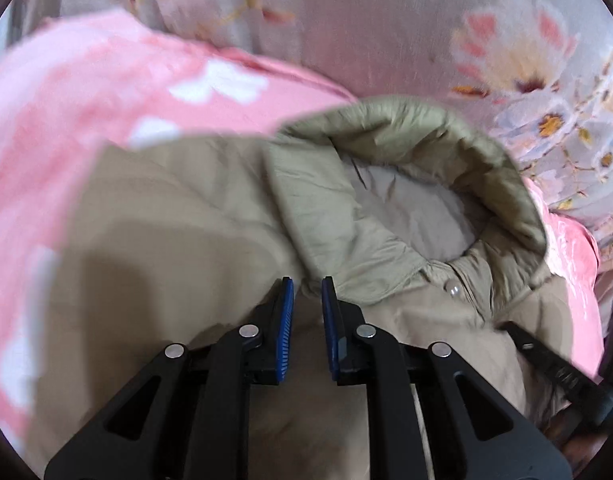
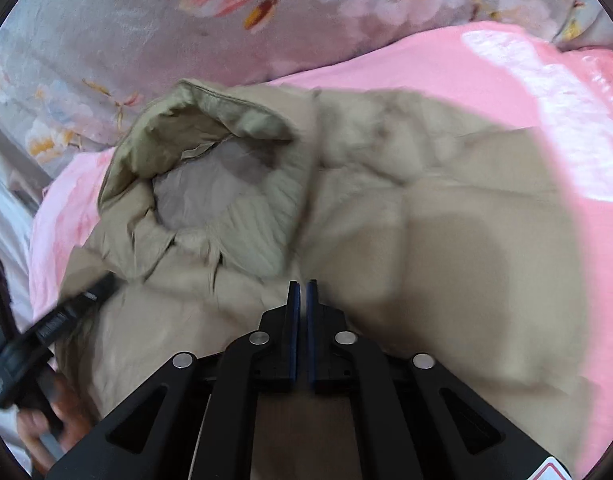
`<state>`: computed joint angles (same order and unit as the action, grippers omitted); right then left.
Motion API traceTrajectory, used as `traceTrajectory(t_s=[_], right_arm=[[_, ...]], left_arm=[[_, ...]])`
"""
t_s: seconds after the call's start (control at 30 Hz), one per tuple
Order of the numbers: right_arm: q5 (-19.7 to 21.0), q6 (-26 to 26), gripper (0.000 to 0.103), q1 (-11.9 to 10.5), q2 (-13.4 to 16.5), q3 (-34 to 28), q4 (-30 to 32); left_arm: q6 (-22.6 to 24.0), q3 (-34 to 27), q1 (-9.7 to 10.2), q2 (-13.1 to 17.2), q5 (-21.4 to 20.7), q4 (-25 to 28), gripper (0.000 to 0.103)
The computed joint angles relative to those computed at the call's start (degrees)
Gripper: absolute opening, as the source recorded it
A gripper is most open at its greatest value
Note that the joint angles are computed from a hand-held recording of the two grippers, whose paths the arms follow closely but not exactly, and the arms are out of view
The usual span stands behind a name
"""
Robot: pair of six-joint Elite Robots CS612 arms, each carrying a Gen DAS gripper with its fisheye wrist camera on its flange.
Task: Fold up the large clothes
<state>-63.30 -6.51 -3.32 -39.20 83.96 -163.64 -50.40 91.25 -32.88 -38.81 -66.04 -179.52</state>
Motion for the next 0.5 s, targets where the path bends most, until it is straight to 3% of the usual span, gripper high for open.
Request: traceTrajectory(t_s=[0.07, 0.13, 0.23, 0.3, 0.37, 0.43, 0.5], right_arm=[[0.66, 1.4, 0.01, -0.85, -1.36, 1.23, -4.31], [2.36, 6.15, 0.015, -0.96, -1.1, -0.97, -9.02], [3.86, 10.66, 0.015, 0.49, 1.58, -7.51, -11.1], [1.03, 13.22, 0.015, 2.18, 3.85, -11.44, -13.28], [-2.47, 10.89, 0.015, 3.61, 5.34, -14.05, -10.83], [-2.94, 8.08, 0.014, 4.36, 6.42, -15.71, -5.46], [-0.93, 2.73, 0.009, 4.28, 5.88, -13.82, -3.52]], left_arm=[[2.48, 2.23, 0.18, -2.46, 2.81, -1.39, 0.016], [1.28, 0.77, 1.36, -3.84, 4.42, 1.0, 0.017], [-0.9, -6.73, 3.84, -2.58, 3.04, 5.72, 0.021], [-1.88, -11.32, 5.16, -0.73, 0.2, 6.75, 0.026], [-0.27, -17.28, 6.31, 2.0, -4.94, 12.39, 0.03], [-1.35, -20.39, 6.75, 4.08, -8.69, 17.27, 0.029], [-0.23, -19.59, 6.52, 4.55, -10.98, 15.8, 0.028]])
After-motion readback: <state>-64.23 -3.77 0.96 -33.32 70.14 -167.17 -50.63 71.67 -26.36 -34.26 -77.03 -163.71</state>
